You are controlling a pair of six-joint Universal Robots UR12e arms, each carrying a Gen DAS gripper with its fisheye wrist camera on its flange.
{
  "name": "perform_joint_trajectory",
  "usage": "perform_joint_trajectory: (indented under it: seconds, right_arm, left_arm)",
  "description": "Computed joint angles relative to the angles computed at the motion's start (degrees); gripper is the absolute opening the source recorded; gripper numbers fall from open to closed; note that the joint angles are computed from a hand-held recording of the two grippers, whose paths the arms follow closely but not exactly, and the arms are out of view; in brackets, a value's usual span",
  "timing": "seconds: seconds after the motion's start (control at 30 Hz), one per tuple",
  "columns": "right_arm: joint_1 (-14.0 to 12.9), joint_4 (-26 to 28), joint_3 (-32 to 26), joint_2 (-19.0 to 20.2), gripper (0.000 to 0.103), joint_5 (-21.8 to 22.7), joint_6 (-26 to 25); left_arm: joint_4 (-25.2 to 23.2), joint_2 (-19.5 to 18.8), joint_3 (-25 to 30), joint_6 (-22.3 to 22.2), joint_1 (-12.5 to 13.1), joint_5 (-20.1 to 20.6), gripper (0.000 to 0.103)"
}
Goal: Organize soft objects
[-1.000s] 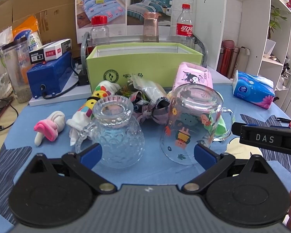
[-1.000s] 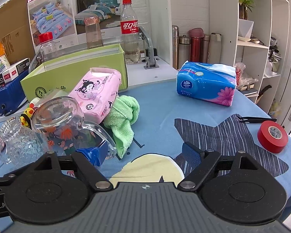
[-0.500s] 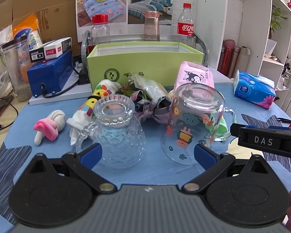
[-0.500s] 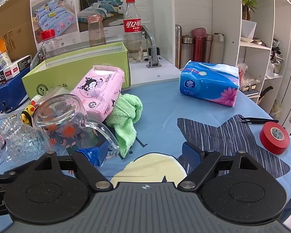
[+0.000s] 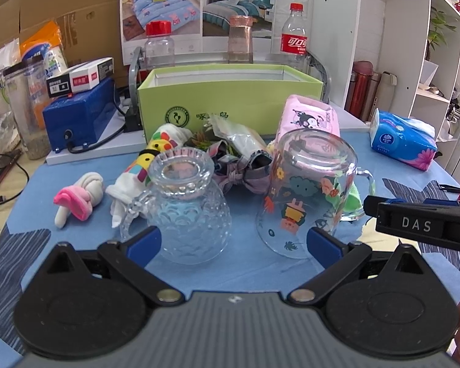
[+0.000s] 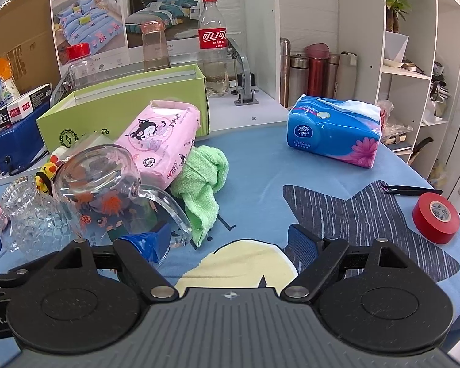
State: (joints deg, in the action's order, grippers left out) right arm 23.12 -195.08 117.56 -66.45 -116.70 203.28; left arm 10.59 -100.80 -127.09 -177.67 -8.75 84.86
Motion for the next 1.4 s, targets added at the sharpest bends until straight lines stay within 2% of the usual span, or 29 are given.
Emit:
perform_joint_trajectory:
  seconds: [0.53,0.9,1.0,1.1,1.17,1.23,1.3,1.33,1.37,1.4]
  right_arm:
    - [-0.1,-0.3,0.5,-0.3,0.071,-1.4,0.1]
    - [-0.3,-0.9,-0.1,-1.1,0.071,-7.4,3.2]
    - [-0.7,-1.2,-0.5,-1.3,0.071,-6.6,2.9]
    - [-1.5,-1.1,-0.8,-1.6,0.071,-3.9,1.7]
    - [-2.1,-1.1,-1.2,-1.6,0.070,-2.2,0.5]
    - [-2.6,-0.6,-2.1,-1.2,0.070,-1.2,-0.1]
    - [-3.3,-0.8,-3.3,-0.6,0.070,0.1,-0.8]
    - [-3.6,-1.0,-4.0,-0.2,0.070,1.0,-1.0]
    - [-4.1,-0.9,-4.6,0.1,0.070,2.6,-1.1]
    - [-4.6,-0.8,-5.1,0.2,0.070,4.4,-1.2]
  left_arm:
    - [-0.4,0.1,0.1,0.3,0.1,-0.5,0.100]
    - [-3.3,0.9,1.5,1.8,0.6,-0.5,0.100]
    - [-3.7,2.6,0.7,2.6,2.1,-3.0,0.100]
    - [-1.5,5.0,-1.2,3.6,5.4,-6.5,0.100]
    - [-0.5,5.6,-1.3,2.9,7.0,-3.2,0.100]
    - [-0.1,4.8,-0.1,1.6,7.6,3.9,0.100]
    - [-2.8,2.9,2.7,-0.5,7.9,11.2,0.100]
    - [-4.7,2.0,4.2,-1.9,8.1,13.1,0.100]
    - [-6.0,1.2,5.6,-3.0,8.6,12.8,0.100]
    - [-7.3,0.5,6.8,-3.5,9.4,10.6,0.100]
